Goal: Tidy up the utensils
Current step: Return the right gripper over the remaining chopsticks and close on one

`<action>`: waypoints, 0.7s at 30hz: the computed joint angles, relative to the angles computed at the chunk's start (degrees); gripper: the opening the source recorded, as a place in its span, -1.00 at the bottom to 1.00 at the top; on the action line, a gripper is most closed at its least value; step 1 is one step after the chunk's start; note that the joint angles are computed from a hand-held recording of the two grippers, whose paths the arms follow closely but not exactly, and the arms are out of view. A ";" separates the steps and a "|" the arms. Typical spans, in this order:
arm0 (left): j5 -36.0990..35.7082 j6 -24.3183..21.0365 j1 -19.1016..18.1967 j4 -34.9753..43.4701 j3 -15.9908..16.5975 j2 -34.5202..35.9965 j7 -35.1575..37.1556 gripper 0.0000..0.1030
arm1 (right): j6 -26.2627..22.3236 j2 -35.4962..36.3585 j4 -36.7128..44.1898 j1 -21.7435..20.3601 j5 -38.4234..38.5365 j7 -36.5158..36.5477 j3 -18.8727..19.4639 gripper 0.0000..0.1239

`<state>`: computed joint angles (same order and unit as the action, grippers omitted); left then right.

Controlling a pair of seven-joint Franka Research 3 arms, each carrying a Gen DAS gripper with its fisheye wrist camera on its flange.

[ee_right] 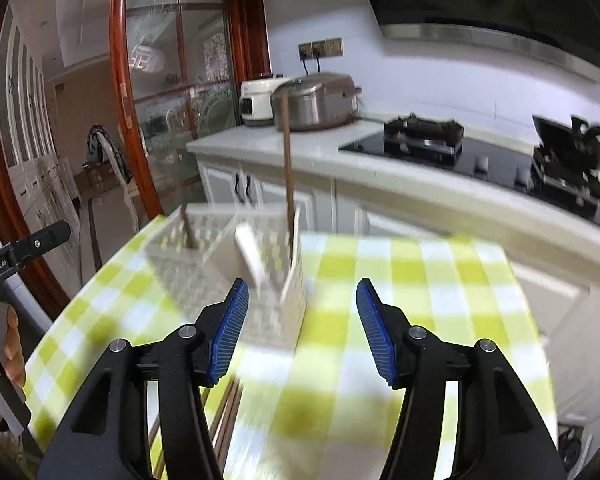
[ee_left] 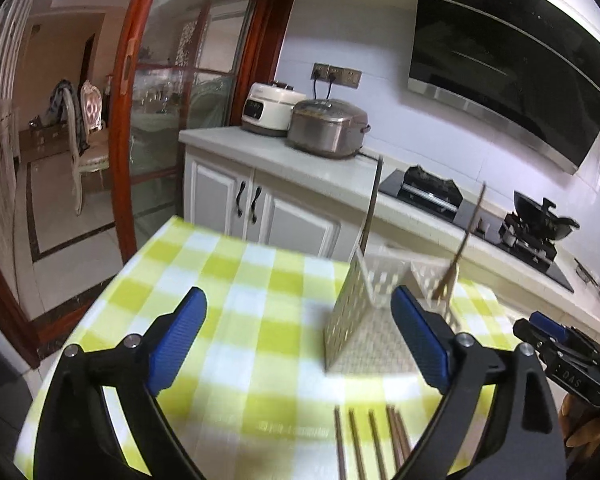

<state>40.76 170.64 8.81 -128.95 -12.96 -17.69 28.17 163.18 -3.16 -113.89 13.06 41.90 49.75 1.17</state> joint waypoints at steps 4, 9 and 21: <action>-0.86 1.04 -0.79 -7.44 -0.36 -4.96 -0.78 0.77 | -0.50 -4.97 -7.91 1.13 3.56 -2.97 -0.55 -0.14; -0.81 3.93 0.94 -13.59 -3.61 -8.03 -2.18 0.77 | 0.87 -7.70 -14.66 2.88 3.33 -2.63 -0.62 -0.27; 1.31 -0.17 0.50 -14.25 -7.49 -4.88 -2.67 0.76 | -0.58 -5.45 -16.37 3.88 -2.55 3.60 0.18 -0.65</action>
<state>42.07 170.47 9.31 -143.20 -20.45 -22.57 25.50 162.60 -8.61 -130.26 16.95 39.35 53.35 1.35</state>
